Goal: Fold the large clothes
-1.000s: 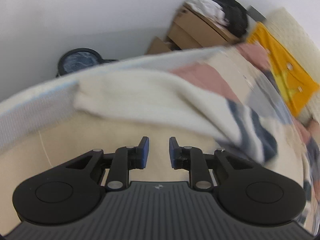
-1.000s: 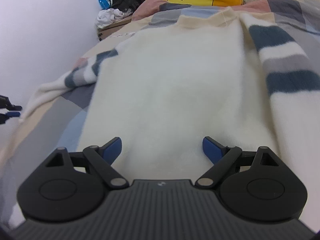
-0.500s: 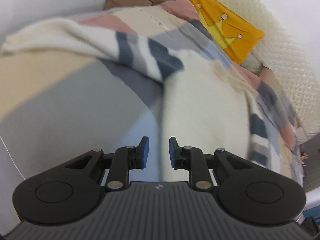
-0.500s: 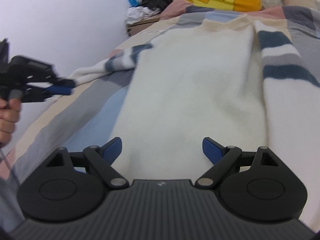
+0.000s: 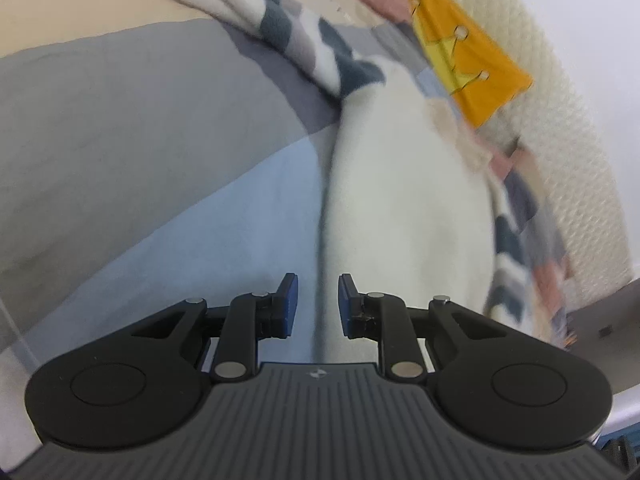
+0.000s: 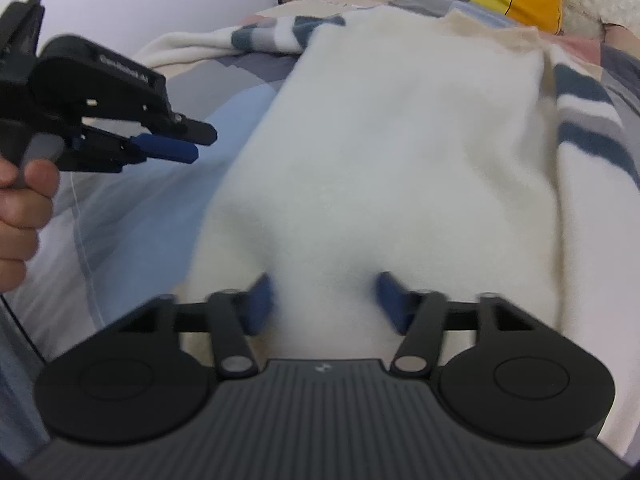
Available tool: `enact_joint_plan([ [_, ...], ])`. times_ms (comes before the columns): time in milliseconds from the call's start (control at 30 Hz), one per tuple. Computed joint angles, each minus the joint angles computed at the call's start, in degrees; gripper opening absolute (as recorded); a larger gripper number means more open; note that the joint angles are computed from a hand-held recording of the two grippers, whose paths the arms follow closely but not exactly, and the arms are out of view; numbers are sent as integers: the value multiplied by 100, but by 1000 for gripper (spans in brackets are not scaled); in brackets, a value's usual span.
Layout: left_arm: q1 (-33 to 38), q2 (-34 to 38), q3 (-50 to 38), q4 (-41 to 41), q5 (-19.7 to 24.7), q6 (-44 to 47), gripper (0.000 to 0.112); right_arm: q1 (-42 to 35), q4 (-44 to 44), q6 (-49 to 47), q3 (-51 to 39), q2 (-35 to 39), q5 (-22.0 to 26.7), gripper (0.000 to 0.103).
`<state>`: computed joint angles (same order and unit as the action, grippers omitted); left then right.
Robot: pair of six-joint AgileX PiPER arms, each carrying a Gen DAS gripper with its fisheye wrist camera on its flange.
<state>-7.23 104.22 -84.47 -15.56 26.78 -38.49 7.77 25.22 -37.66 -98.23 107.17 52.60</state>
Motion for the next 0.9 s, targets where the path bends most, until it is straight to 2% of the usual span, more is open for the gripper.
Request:
enact_joint_plan([
  [67,19,-76,243,-357,-378,214,24,-171,228,116,-92,11,79,22],
  [167,31,-164,451,-1091,-775,873,24,-643,985,609,-648,367,644,20],
  [300,-34,-187,518,-2189,-990,2055,24,-1086,1584,1210,-1213,794,1066,19],
  [333,-43,-156,514,-2671,-975,2527,26,-1207,1732,1477,-1401,947,1175,19],
  [400,-59,-92,506,-3487,-876,3322,38,-1368,1903,1853,-1524,1091,1202,18],
  [467,-83,-21,513,-4030,-769,3807,43,-1445,1889,2146,-1657,1227,1147,18],
  [600,-99,167,382,-4601,-456,4322,47,-1491,1742,2645,-2076,1575,1100,18],
  [833,-155,455,526,-7213,-110,6501,47,-1479,1799,2968,-2235,1730,1067,18],
  [900,-210,621,425,-7375,-105,6605,47,-1492,1857,3005,-2202,1719,1069,18],
])
